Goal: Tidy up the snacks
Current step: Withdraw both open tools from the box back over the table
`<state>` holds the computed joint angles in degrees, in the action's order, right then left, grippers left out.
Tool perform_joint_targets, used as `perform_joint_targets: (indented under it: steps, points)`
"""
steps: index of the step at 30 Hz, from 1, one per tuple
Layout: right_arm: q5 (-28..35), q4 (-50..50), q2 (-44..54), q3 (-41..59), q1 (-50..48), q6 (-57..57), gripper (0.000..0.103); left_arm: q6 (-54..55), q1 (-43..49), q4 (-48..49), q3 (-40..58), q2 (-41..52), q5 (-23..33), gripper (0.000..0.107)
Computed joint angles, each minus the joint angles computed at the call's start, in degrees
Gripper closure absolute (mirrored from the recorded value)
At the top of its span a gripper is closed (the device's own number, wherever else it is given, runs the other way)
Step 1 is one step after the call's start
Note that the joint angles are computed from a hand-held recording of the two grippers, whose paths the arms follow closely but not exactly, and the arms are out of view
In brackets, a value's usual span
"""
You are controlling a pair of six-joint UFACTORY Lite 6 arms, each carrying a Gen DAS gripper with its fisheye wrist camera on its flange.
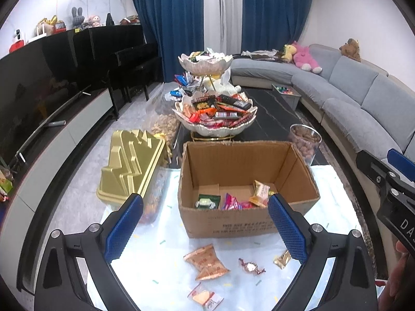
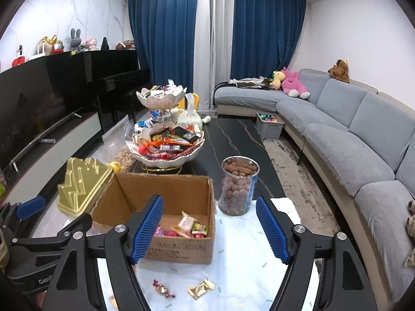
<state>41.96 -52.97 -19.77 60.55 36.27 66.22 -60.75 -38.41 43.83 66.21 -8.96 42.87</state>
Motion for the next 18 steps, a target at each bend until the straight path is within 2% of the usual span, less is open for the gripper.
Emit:
perform_joint_targets:
  steps: [8, 18]
  points:
    - [0.48, -2.39, -2.83, -4.56, 2.32, 3.61, 0.028, -5.27, -2.5, 2.43, -5.17, -2.62, 1.1, 0.009]
    - [1.53, -4.24, -4.25, -10.81, 5.47, 8.67, 0.028, -9.53, -2.68, 3.59, -12.82, -5.35, -0.31, 0.009]
